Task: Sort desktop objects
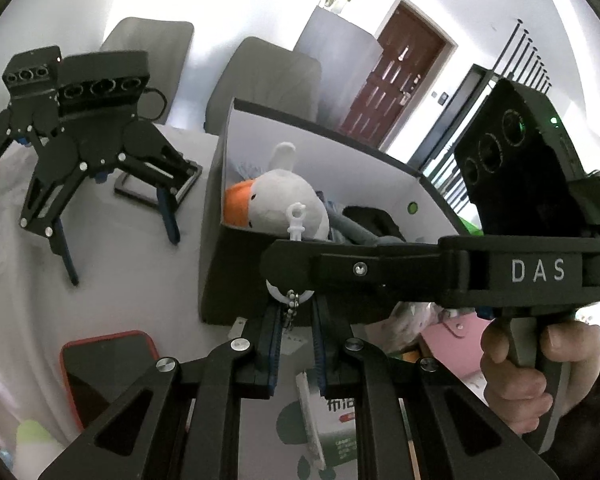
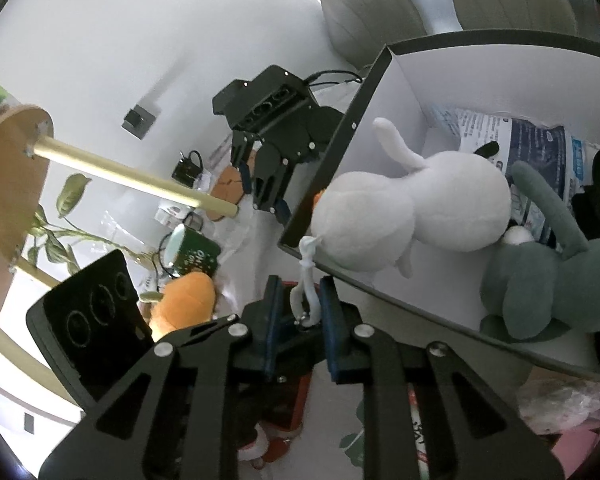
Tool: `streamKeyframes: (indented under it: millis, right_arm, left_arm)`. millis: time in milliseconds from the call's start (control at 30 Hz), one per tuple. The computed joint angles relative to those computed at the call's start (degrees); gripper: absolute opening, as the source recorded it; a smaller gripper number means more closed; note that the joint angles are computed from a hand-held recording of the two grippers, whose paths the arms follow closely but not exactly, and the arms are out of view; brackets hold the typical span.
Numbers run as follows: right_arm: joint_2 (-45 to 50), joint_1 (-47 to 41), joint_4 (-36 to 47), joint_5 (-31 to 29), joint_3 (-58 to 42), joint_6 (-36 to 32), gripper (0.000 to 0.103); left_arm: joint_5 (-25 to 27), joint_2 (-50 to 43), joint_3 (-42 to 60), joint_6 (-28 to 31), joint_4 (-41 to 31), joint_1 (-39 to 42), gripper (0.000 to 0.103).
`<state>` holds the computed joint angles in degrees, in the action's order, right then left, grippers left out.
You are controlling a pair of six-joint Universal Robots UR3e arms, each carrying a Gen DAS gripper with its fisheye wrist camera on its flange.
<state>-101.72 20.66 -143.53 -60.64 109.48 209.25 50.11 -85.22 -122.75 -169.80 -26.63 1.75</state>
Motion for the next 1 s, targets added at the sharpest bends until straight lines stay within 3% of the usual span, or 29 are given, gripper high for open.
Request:
streamKeyframes:
  millis: [300, 533, 700, 1000]
  right_arm:
    - [-4.1, -4.4, -0.1, 4.0, -0.1, 0.6, 0.019]
    - [-5.5, -9.7, 0.7, 6.0, -1.5, -0.6, 0.020]
    - [-5.3, -10.0, 0.2, 2.2, -3.0, -1.0, 0.021]
    - [-8.0, -13.9, -0.3, 1.3, -2.0, -2.0, 0.024]
  left_arm:
    - [-4.5, 1.5, 2.4, -3.2, 2.6, -0.3, 0.013]
    - [-5.9, -7.0, 10.1, -7.4, 7.2, -2.7, 0.013]
    - [-2.2, -13.0, 17.5, -10.8, 8.1, -6.3, 0.013]
    - [1.6, -18.6, 25.4, -14.0, 9.1, -10.8, 0.013]
